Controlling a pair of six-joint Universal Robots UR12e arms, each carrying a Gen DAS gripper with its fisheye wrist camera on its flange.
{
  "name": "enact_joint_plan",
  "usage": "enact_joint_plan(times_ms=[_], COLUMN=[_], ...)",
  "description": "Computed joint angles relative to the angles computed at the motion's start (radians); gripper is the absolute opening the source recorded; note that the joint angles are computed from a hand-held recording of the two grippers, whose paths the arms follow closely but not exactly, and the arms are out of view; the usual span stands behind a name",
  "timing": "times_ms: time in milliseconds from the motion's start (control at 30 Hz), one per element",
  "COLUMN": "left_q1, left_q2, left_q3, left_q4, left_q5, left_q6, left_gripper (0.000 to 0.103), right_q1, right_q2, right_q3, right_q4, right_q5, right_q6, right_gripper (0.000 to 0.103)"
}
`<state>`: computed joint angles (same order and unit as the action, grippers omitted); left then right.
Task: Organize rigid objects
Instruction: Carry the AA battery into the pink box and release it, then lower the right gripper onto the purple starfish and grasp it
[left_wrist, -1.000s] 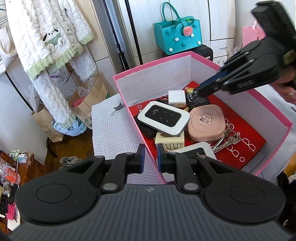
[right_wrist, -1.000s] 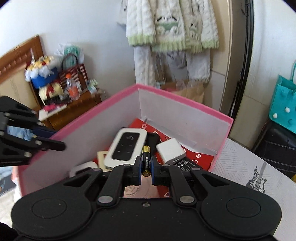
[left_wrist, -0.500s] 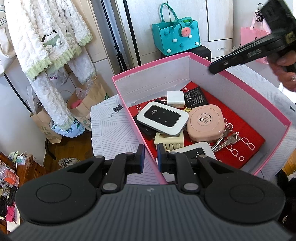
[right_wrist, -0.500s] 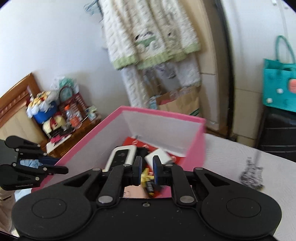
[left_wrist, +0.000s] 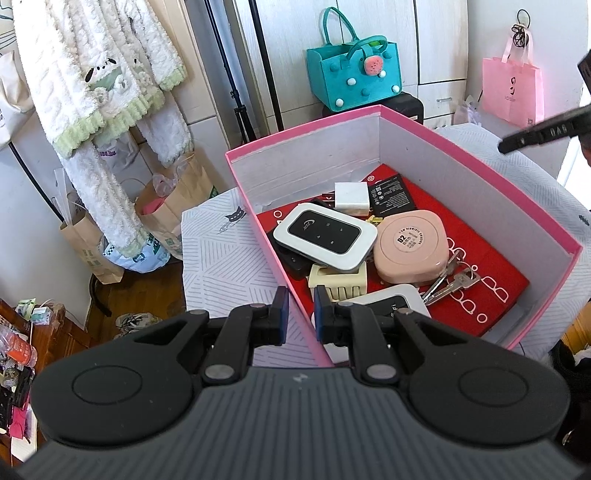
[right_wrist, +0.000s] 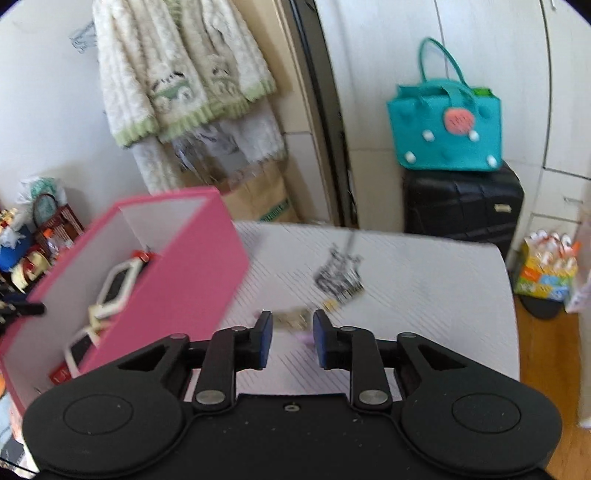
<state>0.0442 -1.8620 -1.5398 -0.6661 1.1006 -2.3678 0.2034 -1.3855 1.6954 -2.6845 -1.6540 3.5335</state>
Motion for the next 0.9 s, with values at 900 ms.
enact_joint_plan(times_ms=[900], left_q1=[0.001], left_q2=[-0.001], left_q3=[0.002], left_q4=[-0.002], left_q5=[0.001], left_q6=[-0.003], left_gripper=[0.013], right_q1=[0.009], right_q2=[0.087], right_q3=[0.002], right_q4=[-0.052], right_q5=[-0.072], right_q6=[-0.196], right_gripper=[0.034])
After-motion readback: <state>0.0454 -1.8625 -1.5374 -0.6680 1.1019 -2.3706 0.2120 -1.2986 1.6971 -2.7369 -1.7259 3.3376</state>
